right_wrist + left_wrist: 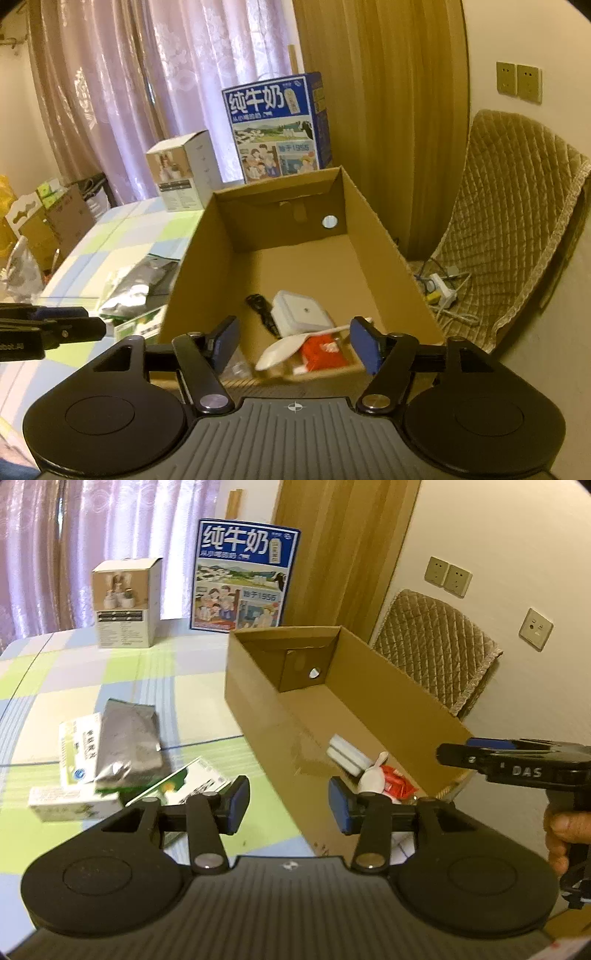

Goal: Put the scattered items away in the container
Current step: 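Move both open tools back over the remaining boxes on the table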

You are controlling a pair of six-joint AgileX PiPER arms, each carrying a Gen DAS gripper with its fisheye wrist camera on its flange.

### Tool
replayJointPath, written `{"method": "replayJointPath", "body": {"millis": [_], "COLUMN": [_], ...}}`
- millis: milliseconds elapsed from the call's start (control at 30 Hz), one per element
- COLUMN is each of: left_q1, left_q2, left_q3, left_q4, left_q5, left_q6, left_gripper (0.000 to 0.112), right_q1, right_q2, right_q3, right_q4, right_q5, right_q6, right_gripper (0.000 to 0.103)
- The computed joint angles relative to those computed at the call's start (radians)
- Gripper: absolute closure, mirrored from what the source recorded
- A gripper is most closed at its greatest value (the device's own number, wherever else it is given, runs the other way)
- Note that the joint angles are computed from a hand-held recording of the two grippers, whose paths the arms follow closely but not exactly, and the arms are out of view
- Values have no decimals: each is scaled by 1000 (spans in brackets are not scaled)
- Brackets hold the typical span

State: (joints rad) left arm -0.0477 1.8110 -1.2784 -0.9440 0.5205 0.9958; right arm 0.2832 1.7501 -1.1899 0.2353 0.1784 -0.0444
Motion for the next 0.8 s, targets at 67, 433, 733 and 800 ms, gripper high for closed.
{"method": "replayJointPath", "body": {"millis": [67, 433, 733, 800], "left_q1": [16, 171, 331, 367], "left_q2": [-27, -220, -297, -306], "left_q3": [33, 243, 325, 336], "left_q4": [-6, -39, -5, 2], "left_q5": [1, 24, 71, 77], "left_q6": [13, 153, 214, 226], "left_gripper": [66, 33, 14, 12], "right_q1": [20, 175, 301, 322], "right_q2": [-24, -125, -120, -113], "right_q3": [21, 84, 62, 57], "right_q4": [-24, -127, -276, -298], "right_q5": [-7, -43, -23, -12], "right_q6": [40, 222, 410, 435], "right_gripper": [31, 7, 2, 2]}}
